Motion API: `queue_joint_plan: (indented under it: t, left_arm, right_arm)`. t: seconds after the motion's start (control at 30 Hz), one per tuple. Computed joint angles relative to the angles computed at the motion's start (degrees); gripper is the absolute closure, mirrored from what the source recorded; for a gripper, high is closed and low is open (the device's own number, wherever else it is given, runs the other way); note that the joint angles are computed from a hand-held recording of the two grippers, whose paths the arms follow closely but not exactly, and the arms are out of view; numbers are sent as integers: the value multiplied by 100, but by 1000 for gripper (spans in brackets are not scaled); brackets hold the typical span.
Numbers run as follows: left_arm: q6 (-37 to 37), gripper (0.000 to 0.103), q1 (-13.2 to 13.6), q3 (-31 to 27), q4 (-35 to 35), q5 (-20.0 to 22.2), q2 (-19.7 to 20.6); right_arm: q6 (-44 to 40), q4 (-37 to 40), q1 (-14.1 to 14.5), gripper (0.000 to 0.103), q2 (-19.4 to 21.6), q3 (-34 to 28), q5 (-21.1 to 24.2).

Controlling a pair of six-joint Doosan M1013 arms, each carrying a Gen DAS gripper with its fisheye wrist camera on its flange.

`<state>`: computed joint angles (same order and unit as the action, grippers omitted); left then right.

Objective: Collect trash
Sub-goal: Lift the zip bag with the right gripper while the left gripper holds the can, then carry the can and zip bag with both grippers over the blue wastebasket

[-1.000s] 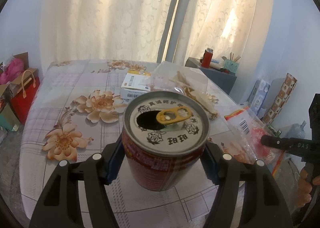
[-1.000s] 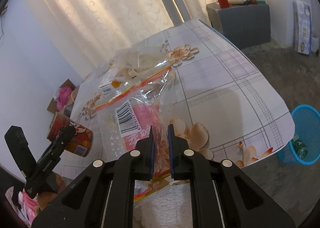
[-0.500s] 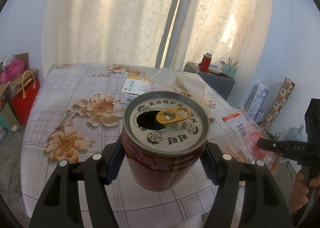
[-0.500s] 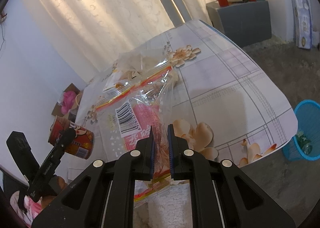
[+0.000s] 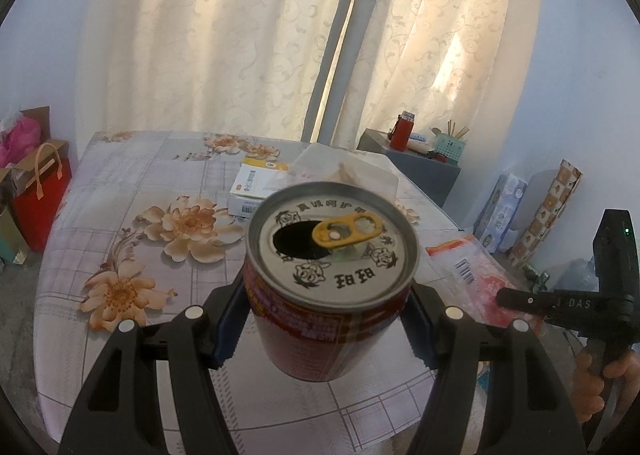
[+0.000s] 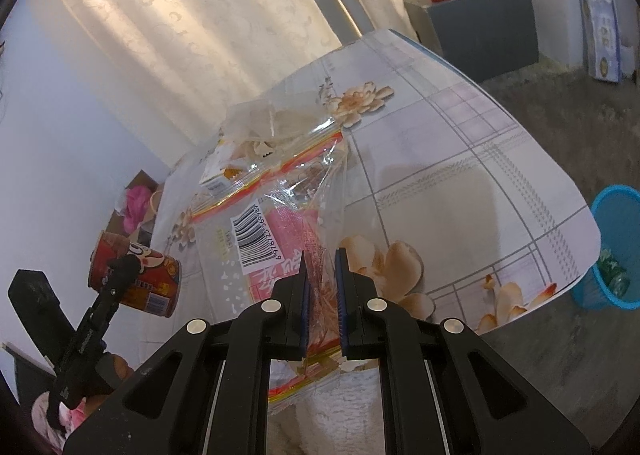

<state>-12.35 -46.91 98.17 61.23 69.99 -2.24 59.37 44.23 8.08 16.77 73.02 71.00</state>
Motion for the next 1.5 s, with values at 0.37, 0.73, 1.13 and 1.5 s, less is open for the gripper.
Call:
queue_joint_plan:
  t: [0.37,0.73,1.13,1.5]
  left_arm:
    - [-359,38,-86,85,240,25,-45]
    - [-229,38,-242,-14,408,228,-57]
    - [385,38,-333,-548,484,-95,171]
    - [2313,38,174,-1653,-769,-2153,956]
  right_arm:
    - [-27,-202,50,94,-60,-73,1]
    - [-69,140,-58,94,-143,43,43]
    - [-305,959,-757,94,-381,402,-268]
    - [450,759,-1888,94,-543,901,-1453]
